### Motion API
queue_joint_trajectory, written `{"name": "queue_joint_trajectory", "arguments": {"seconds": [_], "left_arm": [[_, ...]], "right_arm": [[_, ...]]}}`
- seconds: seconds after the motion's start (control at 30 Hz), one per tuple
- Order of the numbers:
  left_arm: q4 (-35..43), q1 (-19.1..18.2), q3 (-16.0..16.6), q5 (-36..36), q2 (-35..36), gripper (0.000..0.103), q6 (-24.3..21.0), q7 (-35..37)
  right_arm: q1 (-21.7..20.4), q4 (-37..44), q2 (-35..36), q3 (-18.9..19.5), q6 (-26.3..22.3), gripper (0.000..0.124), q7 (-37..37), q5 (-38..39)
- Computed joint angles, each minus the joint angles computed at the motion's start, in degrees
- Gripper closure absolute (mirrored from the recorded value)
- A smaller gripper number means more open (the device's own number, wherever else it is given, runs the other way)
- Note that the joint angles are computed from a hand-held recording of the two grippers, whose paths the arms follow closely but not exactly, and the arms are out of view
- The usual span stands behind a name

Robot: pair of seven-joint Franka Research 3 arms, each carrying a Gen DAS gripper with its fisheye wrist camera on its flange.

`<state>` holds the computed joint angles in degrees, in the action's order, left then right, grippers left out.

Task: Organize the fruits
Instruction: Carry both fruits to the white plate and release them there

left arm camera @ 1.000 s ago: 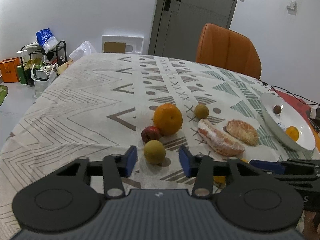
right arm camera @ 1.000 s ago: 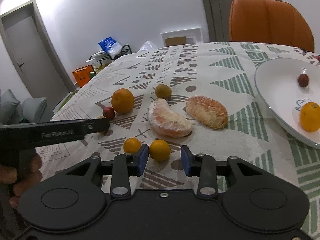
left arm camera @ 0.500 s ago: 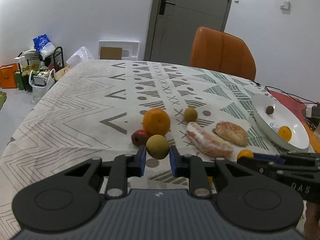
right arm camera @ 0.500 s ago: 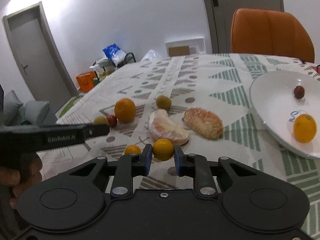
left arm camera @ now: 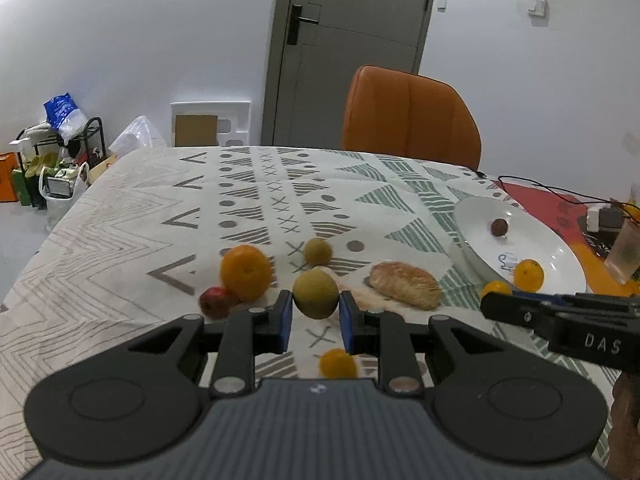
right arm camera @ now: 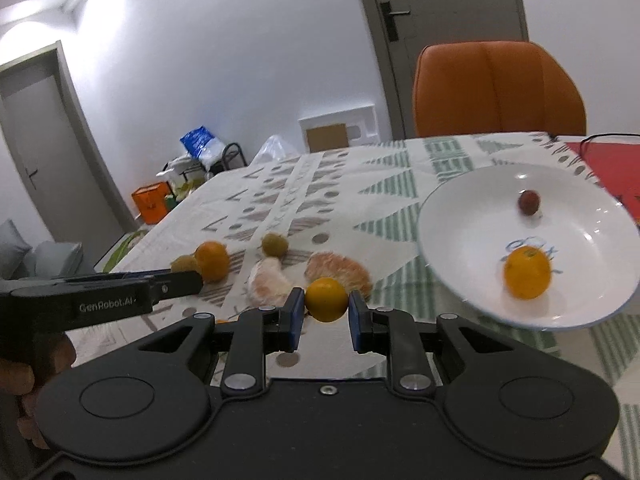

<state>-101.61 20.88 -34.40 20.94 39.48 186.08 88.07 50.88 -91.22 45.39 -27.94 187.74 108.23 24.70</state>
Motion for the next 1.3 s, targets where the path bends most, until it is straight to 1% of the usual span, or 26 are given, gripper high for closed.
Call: {"name": "queue_joint_trajectory", "arguments": {"seconds": [0.2,0.37,0.43,0.5,0.67,0.73,0.83,0.87,0.93,1.1,1.2,1.3], "left_arm": [[0.7,-2.4,1.3,-0.4,-0.1,0.080,-0.4,-0.2],[1.2,-5.3,3.0,-0.6,-0.3,0.080,-0.2,-0.7],[1.9,-6.1,3.1,-0.6,0.0,0.080,-0.5,-0.7],[2.6,-8.3,4.9,-1.2,-0.1,0.080,-0.2,-1.5],[4.6,-12.7,8.0,-1.4,0.4,0.080,-0.5,-2.3],[5.8,-13.9,8.6,-1.5,1.0,0.080,-1.0,-2.5],[7.3,-15.0,8.7,-1.4,1.9,0.080,-1.5,-1.8],[7.5,-15.1,8.6,-1.4,2.1,0.080,-1.3,-1.5],[8.6,-15.1,7.9,-1.3,3.0,0.080,-1.2,-1.0],[11.9,-15.3,6.1,-1.9,5.4,0.080,-2.8,0.7],[13.2,-15.5,5.0,-2.5,6.4,0.080,-3.6,2.2],[14.9,-16.1,4.4,-3.3,7.5,0.080,-4.4,3.7]], "right_arm": [[0.7,-3.1,-1.3,-0.8,2.2,0.102,-0.8,2.6],[0.4,-5.9,-3.0,0.0,4.3,0.102,-3.6,5.8],[-0.6,-6.8,-3.7,1.4,5.7,0.102,-5.2,6.9],[-2.6,-7.8,-4.7,3.9,7.3,0.102,-6.8,7.3],[-7.4,-9.6,-6.2,9.4,10.7,0.102,-10.1,8.0],[-8.3,-9.9,-6.4,10.2,11.1,0.102,-11.4,9.1],[-10.6,-9.9,-6.3,12.3,11.7,0.102,-12.7,10.4],[-10.7,-9.7,-6.2,12.3,11.7,0.102,-13.3,11.4],[-10.6,-9.2,-5.7,12.0,11.3,0.102,-14.7,13.3],[-10.2,-8.7,-5.4,11.3,11.3,0.102,-18.4,17.8],[-9.6,-8.6,-5.2,10.3,11.4,0.102,-20.5,21.2],[-9.5,-8.3,-5.2,9.8,11.3,0.102,-22.5,24.3]]}}
